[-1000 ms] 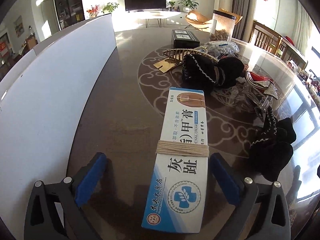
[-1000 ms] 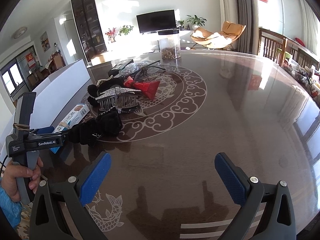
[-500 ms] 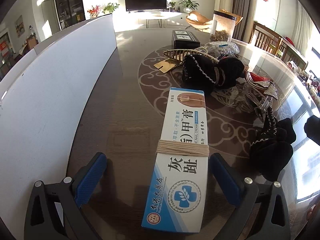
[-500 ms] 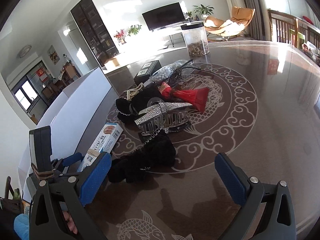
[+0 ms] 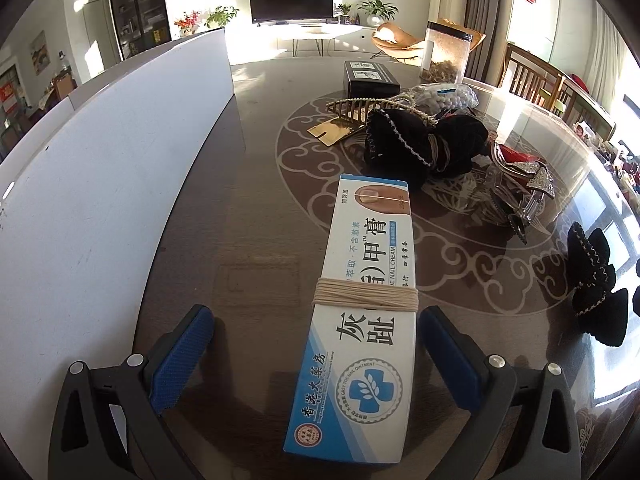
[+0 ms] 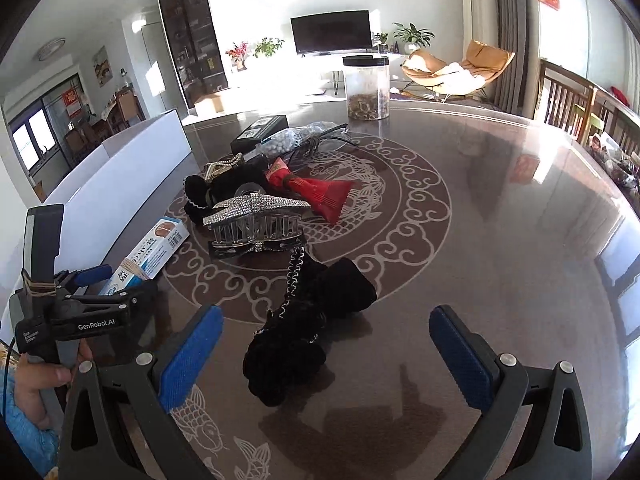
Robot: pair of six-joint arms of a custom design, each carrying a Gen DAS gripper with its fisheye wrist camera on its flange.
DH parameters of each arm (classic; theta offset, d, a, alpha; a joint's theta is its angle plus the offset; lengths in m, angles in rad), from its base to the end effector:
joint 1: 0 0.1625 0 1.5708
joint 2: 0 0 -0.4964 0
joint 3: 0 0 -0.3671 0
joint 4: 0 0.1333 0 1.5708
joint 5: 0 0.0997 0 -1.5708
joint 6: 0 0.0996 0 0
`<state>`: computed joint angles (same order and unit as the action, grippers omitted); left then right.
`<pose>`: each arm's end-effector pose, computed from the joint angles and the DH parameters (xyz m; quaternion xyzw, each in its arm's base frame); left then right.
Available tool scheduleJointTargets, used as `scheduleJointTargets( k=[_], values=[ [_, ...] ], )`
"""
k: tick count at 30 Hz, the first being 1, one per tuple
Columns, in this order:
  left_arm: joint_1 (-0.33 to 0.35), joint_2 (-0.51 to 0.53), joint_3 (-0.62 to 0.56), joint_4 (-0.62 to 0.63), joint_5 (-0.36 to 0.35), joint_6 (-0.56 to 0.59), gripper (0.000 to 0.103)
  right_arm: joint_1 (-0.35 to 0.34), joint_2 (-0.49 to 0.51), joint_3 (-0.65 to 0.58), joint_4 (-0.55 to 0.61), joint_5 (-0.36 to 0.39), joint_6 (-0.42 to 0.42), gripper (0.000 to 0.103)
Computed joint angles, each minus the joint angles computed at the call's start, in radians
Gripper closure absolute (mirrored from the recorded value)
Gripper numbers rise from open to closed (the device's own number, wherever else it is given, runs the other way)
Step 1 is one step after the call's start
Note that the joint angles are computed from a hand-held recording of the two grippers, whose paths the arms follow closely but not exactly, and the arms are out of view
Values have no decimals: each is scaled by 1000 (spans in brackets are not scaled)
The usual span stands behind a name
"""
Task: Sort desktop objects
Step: 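Lift the ointment box with the left gripper while the right gripper grasps the black velvet pouch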
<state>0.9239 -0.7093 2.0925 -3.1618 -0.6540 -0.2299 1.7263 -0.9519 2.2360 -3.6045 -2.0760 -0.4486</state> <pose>-0.1652 -0.5710 0.0864 0.1397 0.8821 -0.2710 0.3590 0.1652 -0.5046 0.2188 0.1807 -0.8875 0.3167 0.2818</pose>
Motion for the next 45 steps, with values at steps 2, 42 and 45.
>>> scheduleJointTargets(
  k=[2,42,45],
  values=[
    [0,0,0,-1,0,1,0,-13,-11,26,1,24,8,0],
    [-11,-5,9,32,12,-47,0,-2,107,4,-30,-126,-47,0],
    [-23,-11,51,-22,-43,49,0,-5,91,-17,47,-109,-71,0]
  ],
)
